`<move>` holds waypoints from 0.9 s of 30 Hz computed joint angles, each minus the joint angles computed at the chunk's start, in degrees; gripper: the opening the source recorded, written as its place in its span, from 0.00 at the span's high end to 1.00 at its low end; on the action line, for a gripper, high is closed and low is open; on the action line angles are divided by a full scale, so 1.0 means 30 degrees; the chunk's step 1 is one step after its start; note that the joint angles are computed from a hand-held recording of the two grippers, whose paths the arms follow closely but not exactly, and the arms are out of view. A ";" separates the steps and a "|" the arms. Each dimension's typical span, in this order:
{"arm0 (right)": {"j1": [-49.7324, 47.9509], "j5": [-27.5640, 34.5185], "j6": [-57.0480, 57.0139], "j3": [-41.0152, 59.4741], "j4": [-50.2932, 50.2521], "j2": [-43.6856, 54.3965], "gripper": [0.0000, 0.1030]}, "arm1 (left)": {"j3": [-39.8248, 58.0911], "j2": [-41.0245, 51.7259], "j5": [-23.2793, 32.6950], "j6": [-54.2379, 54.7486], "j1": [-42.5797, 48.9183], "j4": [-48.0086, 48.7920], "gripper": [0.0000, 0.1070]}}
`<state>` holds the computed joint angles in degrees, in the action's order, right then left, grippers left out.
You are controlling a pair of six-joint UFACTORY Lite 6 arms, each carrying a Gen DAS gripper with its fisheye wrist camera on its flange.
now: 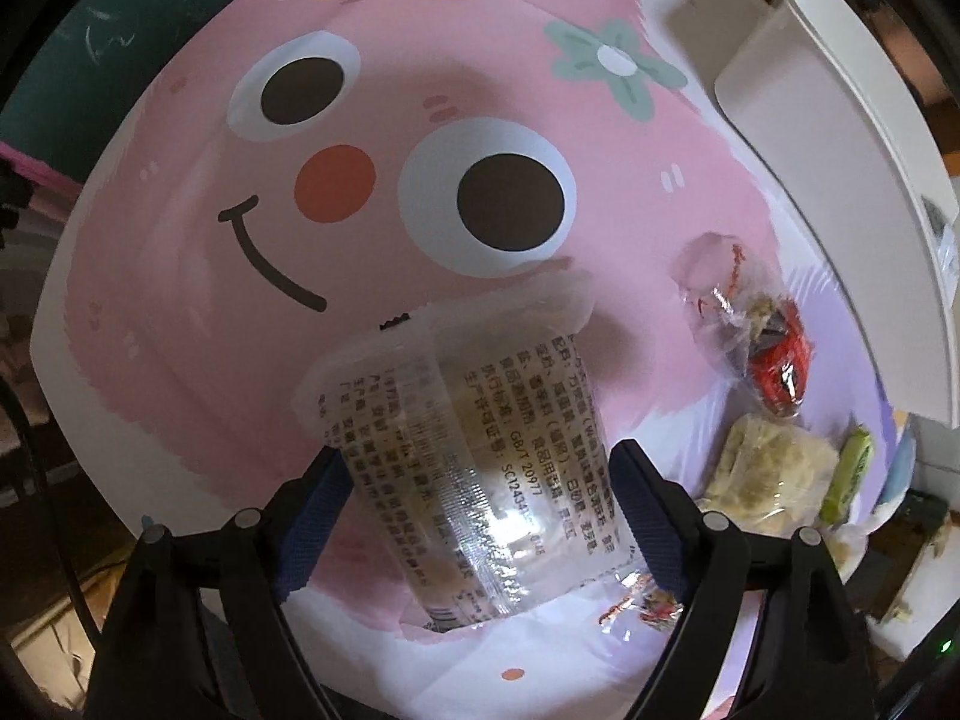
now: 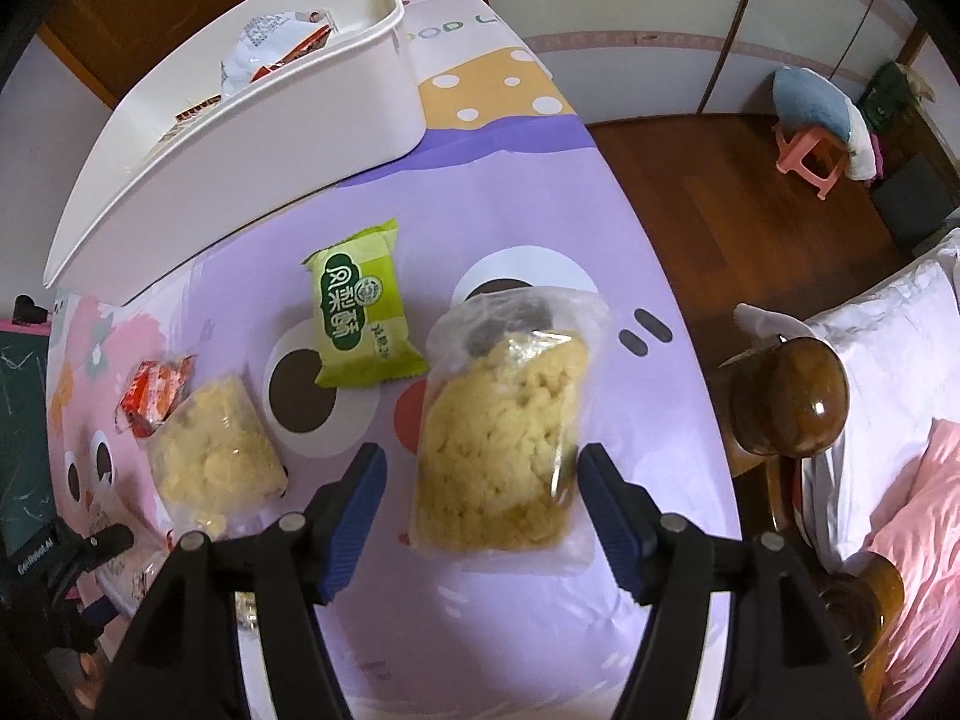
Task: Organize snacks
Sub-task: 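Lift both bags over the white basket and release them inside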
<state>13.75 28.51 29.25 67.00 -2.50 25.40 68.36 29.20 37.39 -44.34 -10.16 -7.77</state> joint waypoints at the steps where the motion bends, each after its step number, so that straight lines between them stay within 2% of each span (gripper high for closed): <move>1: 0.0027 0.0106 0.0142 0.0291 -0.0138 0.0290 0.35 | 0.0209 0.0202 0.0104 -0.0080 -0.0165 0.0308 0.19; 9: 0.0316 0.0852 0.1912 0.1830 -0.2037 0.2111 0.35 | 0.1939 0.2064 0.0669 0.0728 -0.1405 0.1555 0.15; 14: 0.0620 0.0728 0.2782 0.1484 -0.3137 0.2262 0.35 | 0.0551 0.1451 -0.0319 0.1691 -0.2175 0.1670 0.14; 15: 0.0678 0.0617 0.2856 0.1318 -0.3094 0.2142 0.37 | 0.0459 0.1374 -0.0416 0.1888 -0.2194 0.1809 0.15; 17: 0.0900 0.0371 0.3179 0.0837 -0.3543 0.1756 0.45 | 0.0046 0.0975 -0.0686 0.2337 -0.2325 0.2101 0.19; 22: 0.1501 -0.0018 0.2643 -0.0414 -0.3457 0.0869 0.46 | -0.0319 0.0186 -0.1097 0.2605 -0.3695 0.2901 0.33; 27: 0.2084 -0.0267 0.1493 -0.1901 -0.2138 -0.0326 0.46 | -0.1483 -0.1154 -0.1277 0.2352 -0.4571 0.4212 0.39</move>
<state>20.01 27.71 33.73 61.30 -8.91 24.42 63.91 25.74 33.56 -37.28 -23.87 4.87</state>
